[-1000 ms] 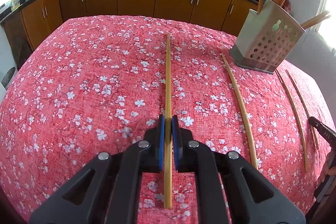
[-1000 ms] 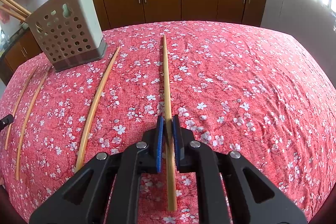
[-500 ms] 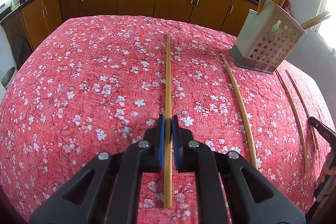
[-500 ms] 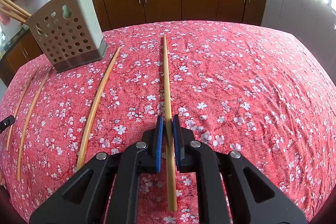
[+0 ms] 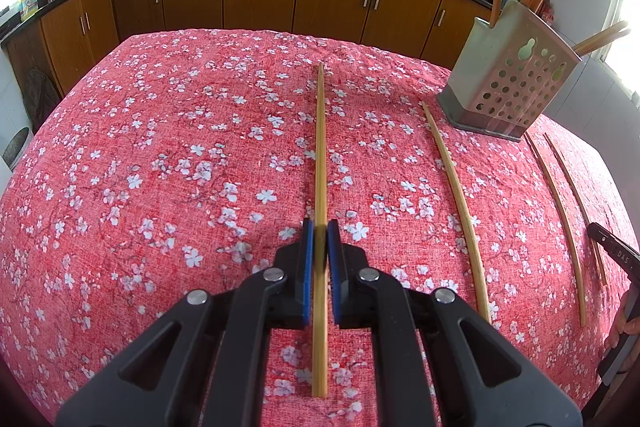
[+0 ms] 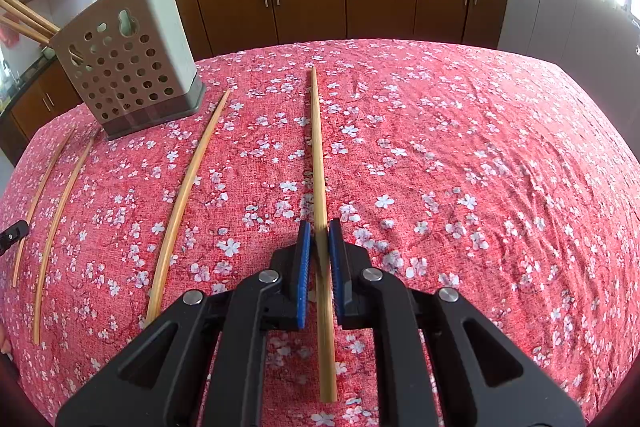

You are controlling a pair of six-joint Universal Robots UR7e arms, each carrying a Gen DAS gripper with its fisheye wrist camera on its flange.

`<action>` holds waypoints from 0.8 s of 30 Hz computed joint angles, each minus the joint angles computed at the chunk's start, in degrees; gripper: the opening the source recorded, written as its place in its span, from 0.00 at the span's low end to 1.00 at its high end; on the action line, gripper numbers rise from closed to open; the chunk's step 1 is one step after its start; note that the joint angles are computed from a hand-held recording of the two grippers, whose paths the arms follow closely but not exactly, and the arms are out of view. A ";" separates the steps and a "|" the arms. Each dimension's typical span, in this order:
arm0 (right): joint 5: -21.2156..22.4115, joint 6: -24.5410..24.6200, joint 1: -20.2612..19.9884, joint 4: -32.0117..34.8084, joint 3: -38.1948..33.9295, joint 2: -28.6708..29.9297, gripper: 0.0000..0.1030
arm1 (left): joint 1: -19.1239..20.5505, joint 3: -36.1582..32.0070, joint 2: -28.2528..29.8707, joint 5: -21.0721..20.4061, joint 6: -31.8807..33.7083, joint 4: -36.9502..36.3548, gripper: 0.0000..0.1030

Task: Organize utensils
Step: 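Lift the left tool's chopstick off the cloth while the right tool lifts its chopstick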

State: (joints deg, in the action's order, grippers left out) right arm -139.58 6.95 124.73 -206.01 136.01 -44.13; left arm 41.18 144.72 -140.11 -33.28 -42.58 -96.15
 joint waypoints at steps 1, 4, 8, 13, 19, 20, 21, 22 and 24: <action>0.01 0.00 0.00 -0.01 0.02 -0.02 0.11 | -0.02 -0.02 -0.02 0.01 -0.05 0.09 0.09; 0.00 0.00 0.01 0.00 0.02 -0.02 0.11 | 0.00 -0.03 -0.06 -0.02 -0.03 0.09 0.09; 0.00 0.00 0.01 0.00 0.02 -0.02 0.11 | -0.05 -0.04 -0.01 -0.02 -0.15 0.14 0.09; -0.01 0.05 0.02 0.07 0.00 -0.05 0.11 | 0.03 -0.04 0.02 -0.05 -0.07 0.04 0.09; 0.81 0.10 -0.14 -0.13 0.20 -0.33 0.13 | -0.61 -0.37 0.03 0.31 -0.91 2.18 0.09; 1.20 0.07 -0.20 -0.21 0.30 -0.43 0.14 | -1.38 -0.58 0.17 0.60 -1.95 4.27 0.09; 1.45 -0.04 -0.18 -0.31 0.54 -0.56 0.14 | -2.47 -0.92 -0.04 0.94 -3.56 7.54 0.09; 1.23 0.04 0.01 -0.25 0.73 -0.61 0.14 | -3.67 -1.21 -0.47 1.10 -5.65 10.93 0.09; 1.18 0.40 0.32 -0.36 1.39 -0.87 0.14 | -5.08 -1.45 -1.42 0.84 -8.13 14.38 0.09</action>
